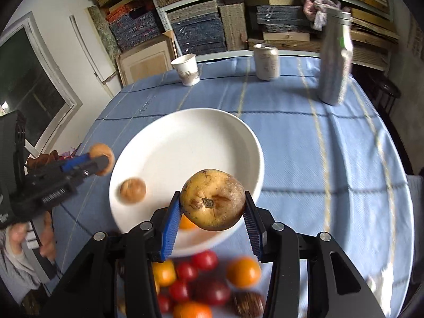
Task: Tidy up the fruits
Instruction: 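Place the orange on the plate with the left tool while the right tool places the pear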
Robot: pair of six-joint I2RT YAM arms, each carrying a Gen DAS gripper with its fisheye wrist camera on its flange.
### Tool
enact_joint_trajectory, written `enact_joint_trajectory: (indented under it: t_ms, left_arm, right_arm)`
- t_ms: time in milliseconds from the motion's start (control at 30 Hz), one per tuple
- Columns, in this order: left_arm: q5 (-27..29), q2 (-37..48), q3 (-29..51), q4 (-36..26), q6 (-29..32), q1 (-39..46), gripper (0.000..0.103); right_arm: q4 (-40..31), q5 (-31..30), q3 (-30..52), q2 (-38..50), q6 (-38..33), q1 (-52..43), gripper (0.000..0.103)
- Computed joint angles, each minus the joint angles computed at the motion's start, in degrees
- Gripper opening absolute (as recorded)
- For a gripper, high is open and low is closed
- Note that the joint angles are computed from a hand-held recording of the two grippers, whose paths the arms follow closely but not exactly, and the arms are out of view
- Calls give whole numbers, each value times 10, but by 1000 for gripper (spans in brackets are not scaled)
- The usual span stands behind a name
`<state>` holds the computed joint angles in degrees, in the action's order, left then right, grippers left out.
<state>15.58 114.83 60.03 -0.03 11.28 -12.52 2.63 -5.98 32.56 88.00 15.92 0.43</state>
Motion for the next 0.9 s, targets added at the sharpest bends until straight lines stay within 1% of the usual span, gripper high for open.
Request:
enact_joint_trajectory:
  t_ms: [167,233,333,433,467,500,533,567,733,833,900]
  left_arm:
    - [-13,94,88,-26,-12,-11,43]
    - [-16,117,107,-28,-16,-12,43]
    - [-20,151,138,-37,-21,-13,43]
    - [-24,168,152,-39,-25,-13,44]
    - [-22,171,155,-38,-28,-13,46]
    - [-24,169,154,-34,-31,-13,55]
    - [-31,166,150,-25,-38,-14,62]
    - [-34,158,143,-18,-43,-14,72]
    - [-27,109,104,-2,-47,-5,73]
    - [-23,57,54,2,-40,13,73]
    - [-24,12,0,15,-34,29,80]
  right_arm:
    - [24,-3,81,131,-5,10,46]
    - [29,-2,105,169,-5,10,46]
    - [32,8,129,203,-10,17,46]
    - [31,22,143,226,-14,25,47]
    - [27,19,147,229,-11,25,47]
    - [28,12,146,228,-6,23,49]
    - [35,3,142,226,0,20,57]
    - [43,2,135,217,8,20,64]
    - [39,15,104,148,7,23,64]
    - [32,20,56,67,15,23,65]
    - [26,33,8,-5,29,30,69]
